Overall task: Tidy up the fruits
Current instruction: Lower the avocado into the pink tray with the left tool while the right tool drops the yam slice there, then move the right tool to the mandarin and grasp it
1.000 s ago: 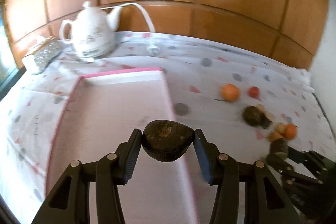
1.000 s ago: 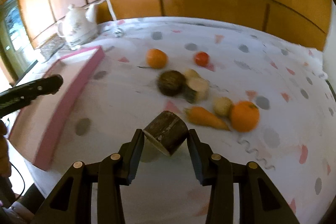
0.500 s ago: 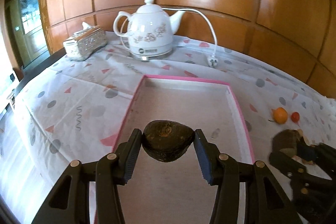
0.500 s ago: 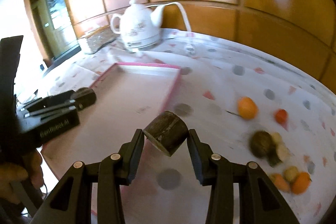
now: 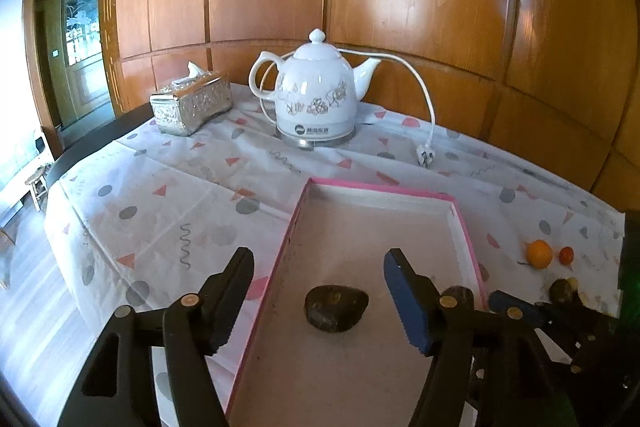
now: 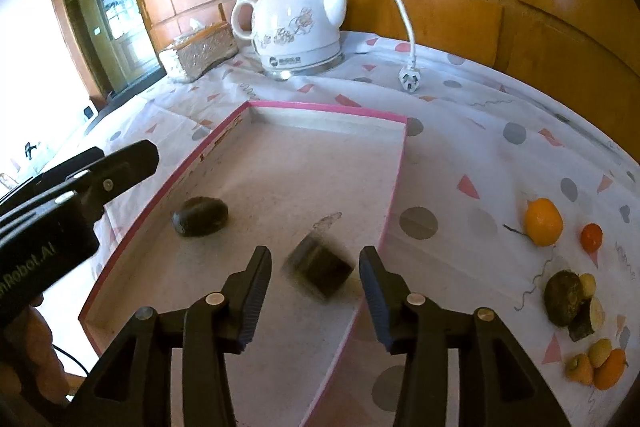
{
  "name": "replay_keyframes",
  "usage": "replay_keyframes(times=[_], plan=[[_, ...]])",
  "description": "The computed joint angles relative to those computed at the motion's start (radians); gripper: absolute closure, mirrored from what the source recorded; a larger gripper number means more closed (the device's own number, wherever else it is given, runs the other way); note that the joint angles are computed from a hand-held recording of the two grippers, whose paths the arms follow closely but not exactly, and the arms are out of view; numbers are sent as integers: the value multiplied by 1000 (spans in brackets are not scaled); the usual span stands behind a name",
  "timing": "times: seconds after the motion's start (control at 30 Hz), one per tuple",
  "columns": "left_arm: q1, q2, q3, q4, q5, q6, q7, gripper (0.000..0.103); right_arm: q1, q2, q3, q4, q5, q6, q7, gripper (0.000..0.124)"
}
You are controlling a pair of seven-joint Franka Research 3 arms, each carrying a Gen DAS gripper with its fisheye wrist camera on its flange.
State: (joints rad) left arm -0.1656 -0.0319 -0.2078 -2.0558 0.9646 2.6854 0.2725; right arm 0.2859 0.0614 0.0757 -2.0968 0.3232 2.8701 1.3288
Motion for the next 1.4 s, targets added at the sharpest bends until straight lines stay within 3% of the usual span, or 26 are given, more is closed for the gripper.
replay_keyframes(times=[0.43, 0.97, 1.23, 1.4], plan=[[-37, 18, -19, 24, -31, 40, 90, 33, -54, -141, -26, -165, -54, 104, 168, 69], [-94, 48, -30, 55, -36, 35, 171, 32, -157, -233, -21, -283, -161, 150, 318, 69], [-127, 92, -32, 93, -81, 33, 255, 32, -249, -276, -5, -338, -231, 147, 397, 69], [-148, 139, -39, 125, -194, 54, 388, 32, -349, -302, 29, -368, -334, 137, 491, 69]])
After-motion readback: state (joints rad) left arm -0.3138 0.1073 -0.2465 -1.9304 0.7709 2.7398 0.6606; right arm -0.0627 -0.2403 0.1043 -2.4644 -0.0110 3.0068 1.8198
